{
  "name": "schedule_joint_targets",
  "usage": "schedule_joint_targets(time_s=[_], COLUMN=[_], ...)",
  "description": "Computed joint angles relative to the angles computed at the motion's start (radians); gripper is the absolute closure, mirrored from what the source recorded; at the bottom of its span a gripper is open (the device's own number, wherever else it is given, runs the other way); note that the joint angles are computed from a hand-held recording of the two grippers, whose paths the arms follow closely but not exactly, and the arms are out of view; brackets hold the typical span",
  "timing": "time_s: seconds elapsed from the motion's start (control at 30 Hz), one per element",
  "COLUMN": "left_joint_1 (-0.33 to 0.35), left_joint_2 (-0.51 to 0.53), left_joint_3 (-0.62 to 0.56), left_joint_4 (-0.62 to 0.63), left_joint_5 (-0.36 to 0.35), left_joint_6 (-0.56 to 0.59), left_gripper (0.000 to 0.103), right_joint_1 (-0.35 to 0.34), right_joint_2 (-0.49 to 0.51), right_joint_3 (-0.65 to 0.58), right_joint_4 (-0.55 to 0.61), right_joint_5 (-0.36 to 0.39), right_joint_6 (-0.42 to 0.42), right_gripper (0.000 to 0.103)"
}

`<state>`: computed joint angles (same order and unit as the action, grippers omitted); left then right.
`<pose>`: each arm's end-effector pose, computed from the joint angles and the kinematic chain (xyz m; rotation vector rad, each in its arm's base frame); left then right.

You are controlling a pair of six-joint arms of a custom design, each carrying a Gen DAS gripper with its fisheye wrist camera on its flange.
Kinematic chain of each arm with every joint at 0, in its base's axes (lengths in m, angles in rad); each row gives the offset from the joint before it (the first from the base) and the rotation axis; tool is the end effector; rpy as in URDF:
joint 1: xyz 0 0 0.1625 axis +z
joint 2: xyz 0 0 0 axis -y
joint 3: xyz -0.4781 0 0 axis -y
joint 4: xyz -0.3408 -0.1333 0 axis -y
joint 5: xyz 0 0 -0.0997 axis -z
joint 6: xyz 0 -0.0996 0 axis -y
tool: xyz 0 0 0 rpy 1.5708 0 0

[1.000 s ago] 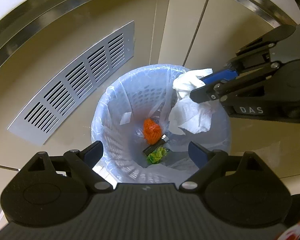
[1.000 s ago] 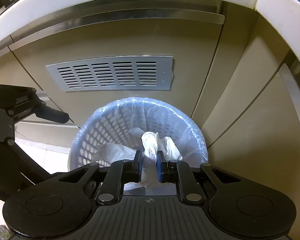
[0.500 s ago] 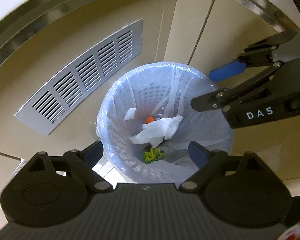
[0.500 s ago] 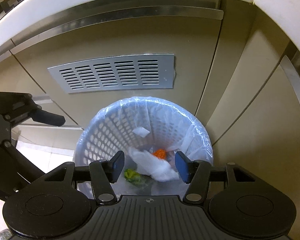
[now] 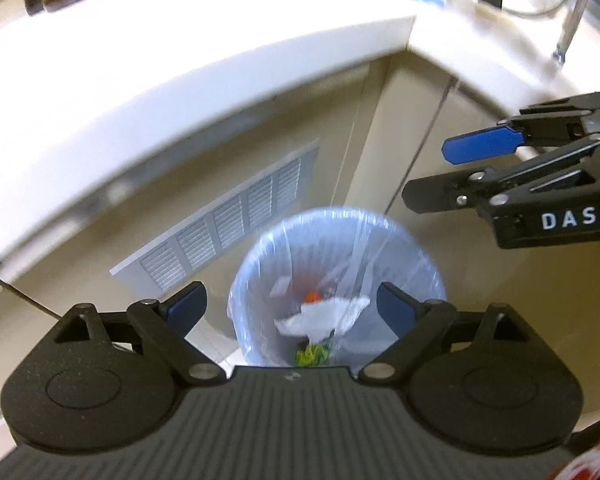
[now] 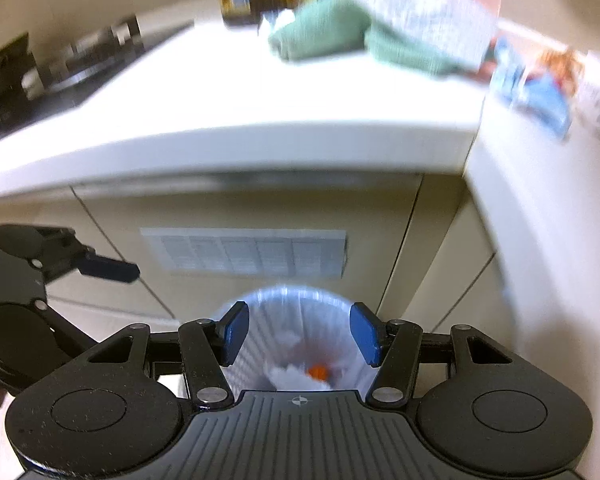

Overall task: Collect trash
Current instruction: 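Reach the left gripper to the mesh net while the right grasps the blue mask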

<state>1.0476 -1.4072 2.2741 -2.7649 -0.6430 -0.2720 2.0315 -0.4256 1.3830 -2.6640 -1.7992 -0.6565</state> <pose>-0.0214 -0.4633 0.3499 0.0990 2.2906 -0.7904 0.4298 -0.6168 -0.0014 1.5162 -2.4685 0.1636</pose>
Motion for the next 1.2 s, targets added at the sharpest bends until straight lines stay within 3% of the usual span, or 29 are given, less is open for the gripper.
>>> schedule_joint_targets(time_s=[0.33, 0.63, 0.97, 1.2], left_joint_1=[-0.100, -0.114, -0.059, -0.006], left_joint_2=[-0.012, 0.082, 0.216, 0.314], left_joint_3=[-0.061, -0.185, -0.363, -0.535], left_joint_4=[-0.094, -0.259, -0.397, -0.438], left_joint_5=[0.068, 0.111, 0.134, 0.113], left_joint_6=[0.046, 0.241, 0.415, 0.556], left_gripper=[0.012, 0.012, 0.013, 0.022], right_joint_1=[0.016, -0.005, -0.043, -0.064], right_joint_2=[-0.063, -0.028, 0.093, 0.192], right_joint_3=[-0.014, -0.159, -0.440, -0.652], right_joint_4=[-0.104, -0.142, -0.020, 0.148], right_joint_5=[0.055, 0.023, 0.019, 0.012], right_joint_6=[0.025, 0.046, -0.034, -0.063], right_gripper=[0.047, 0.047, 0.047, 0.047])
